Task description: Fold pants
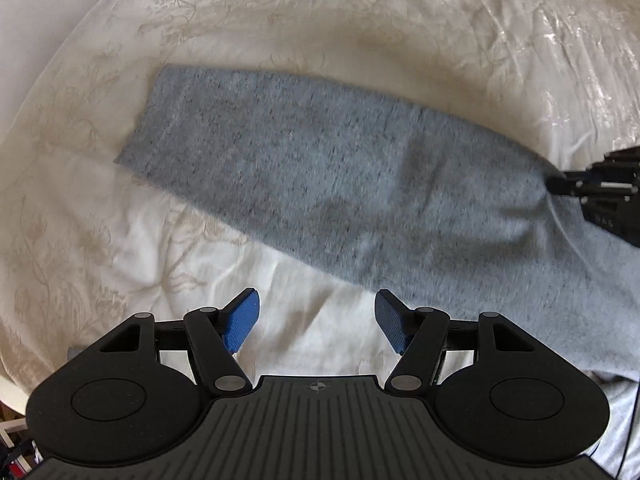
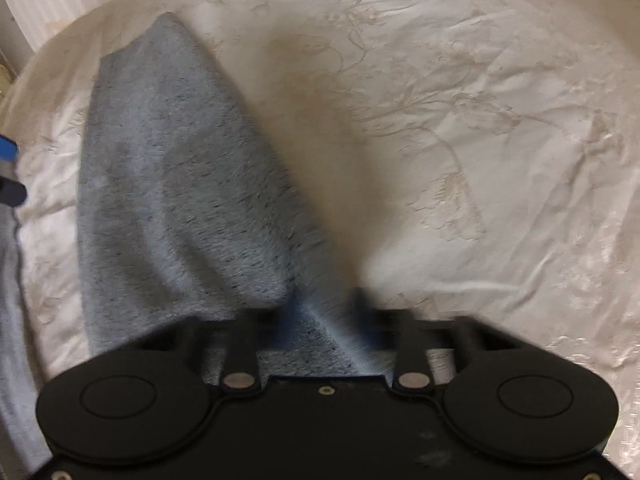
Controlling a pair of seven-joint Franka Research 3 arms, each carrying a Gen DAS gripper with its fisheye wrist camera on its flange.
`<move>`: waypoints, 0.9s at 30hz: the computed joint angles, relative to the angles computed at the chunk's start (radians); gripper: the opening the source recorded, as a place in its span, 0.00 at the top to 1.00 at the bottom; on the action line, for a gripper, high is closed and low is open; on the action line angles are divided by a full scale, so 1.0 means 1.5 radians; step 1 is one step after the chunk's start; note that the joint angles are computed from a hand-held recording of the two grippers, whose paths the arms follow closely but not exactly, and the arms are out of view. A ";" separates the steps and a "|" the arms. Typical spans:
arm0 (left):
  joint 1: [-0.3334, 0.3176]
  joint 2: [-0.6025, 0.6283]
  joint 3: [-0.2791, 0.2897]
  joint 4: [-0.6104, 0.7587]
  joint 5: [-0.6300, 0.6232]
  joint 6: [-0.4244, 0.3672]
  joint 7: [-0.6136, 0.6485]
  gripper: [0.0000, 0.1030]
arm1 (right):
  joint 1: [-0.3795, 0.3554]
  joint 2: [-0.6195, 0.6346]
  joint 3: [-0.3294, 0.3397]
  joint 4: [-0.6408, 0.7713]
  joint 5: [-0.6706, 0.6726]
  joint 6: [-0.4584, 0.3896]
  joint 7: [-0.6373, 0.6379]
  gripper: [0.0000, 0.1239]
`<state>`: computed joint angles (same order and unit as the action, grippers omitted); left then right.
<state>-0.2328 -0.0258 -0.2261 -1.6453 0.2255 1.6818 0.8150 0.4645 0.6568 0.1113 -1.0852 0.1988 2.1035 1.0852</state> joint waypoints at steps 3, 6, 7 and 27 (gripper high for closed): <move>0.005 0.012 0.005 0.015 -0.004 0.019 0.008 0.39 | 0.012 -0.056 -0.004 -0.086 -0.021 0.065 -0.018 0.96; 0.013 0.028 0.012 0.036 -0.012 0.052 0.020 0.39 | 0.020 -0.114 -0.001 -0.165 -0.040 0.118 -0.036 0.96; 0.017 0.035 0.015 0.044 -0.018 0.067 0.022 0.39 | 0.021 -0.137 0.002 -0.197 -0.041 0.135 -0.041 0.96; 0.043 0.271 0.032 0.297 -0.088 0.011 0.013 0.38 | 0.023 -0.206 0.015 -0.309 -0.058 0.184 -0.041 0.96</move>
